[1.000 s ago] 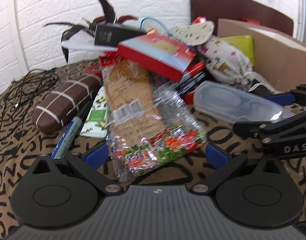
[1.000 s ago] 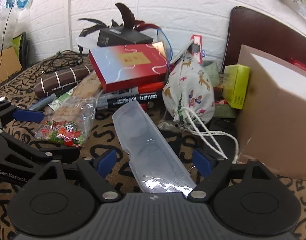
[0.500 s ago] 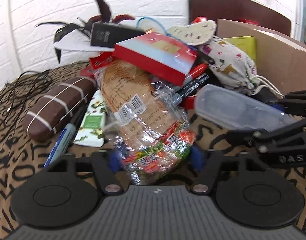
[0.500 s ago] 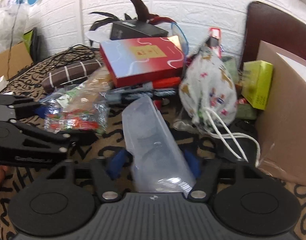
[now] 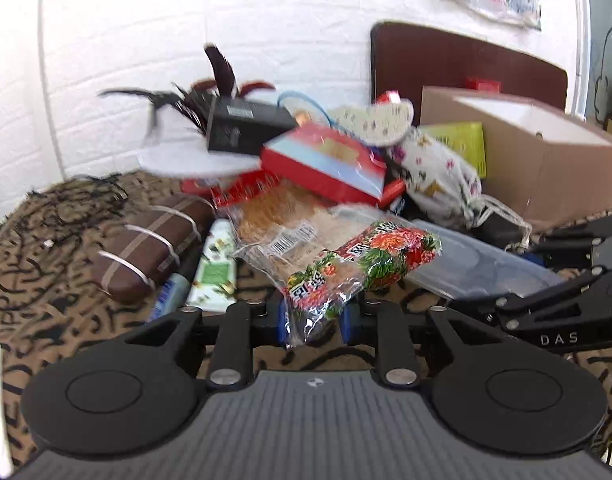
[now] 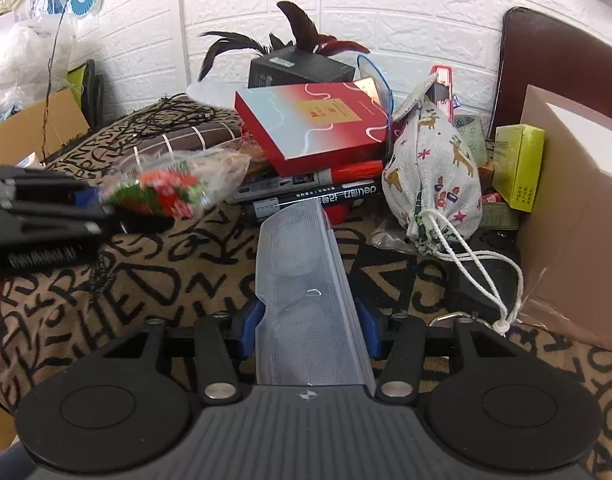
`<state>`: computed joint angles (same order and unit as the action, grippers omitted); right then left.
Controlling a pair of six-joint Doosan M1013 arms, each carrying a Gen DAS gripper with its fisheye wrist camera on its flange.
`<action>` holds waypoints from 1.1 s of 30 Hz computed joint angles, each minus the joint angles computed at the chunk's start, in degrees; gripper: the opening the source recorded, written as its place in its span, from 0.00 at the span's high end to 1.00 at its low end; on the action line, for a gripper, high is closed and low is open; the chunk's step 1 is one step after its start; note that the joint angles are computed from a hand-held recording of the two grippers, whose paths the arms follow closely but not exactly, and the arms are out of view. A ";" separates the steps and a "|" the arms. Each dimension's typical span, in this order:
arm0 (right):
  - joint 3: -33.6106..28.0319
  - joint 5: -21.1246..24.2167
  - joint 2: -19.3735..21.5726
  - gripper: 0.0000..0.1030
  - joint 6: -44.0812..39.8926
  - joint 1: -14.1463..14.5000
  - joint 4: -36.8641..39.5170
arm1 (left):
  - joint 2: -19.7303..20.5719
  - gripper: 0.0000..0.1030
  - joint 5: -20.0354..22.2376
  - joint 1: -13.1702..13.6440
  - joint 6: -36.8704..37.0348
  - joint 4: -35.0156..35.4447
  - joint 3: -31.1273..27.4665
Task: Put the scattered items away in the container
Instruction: 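Grasp the clear glasses case with the right tool while the left approaches the bread bag, then hold the glasses case in the right tool while the left reaches for the bread bag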
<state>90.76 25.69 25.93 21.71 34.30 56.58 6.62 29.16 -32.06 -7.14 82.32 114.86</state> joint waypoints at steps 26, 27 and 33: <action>2.86 0.15 -1.50 0.53 1.91 0.78 -0.79 | -5.69 0.24 12.47 -2.04 2.31 -8.91 6.46; 2.85 0.10 -1.48 0.53 2.12 0.81 -0.97 | -5.78 0.24 12.55 -2.24 2.31 -8.52 6.35; 2.94 0.03 -1.53 0.52 2.56 0.90 -1.26 | -6.35 0.16 11.64 -2.69 4.78 -9.13 5.87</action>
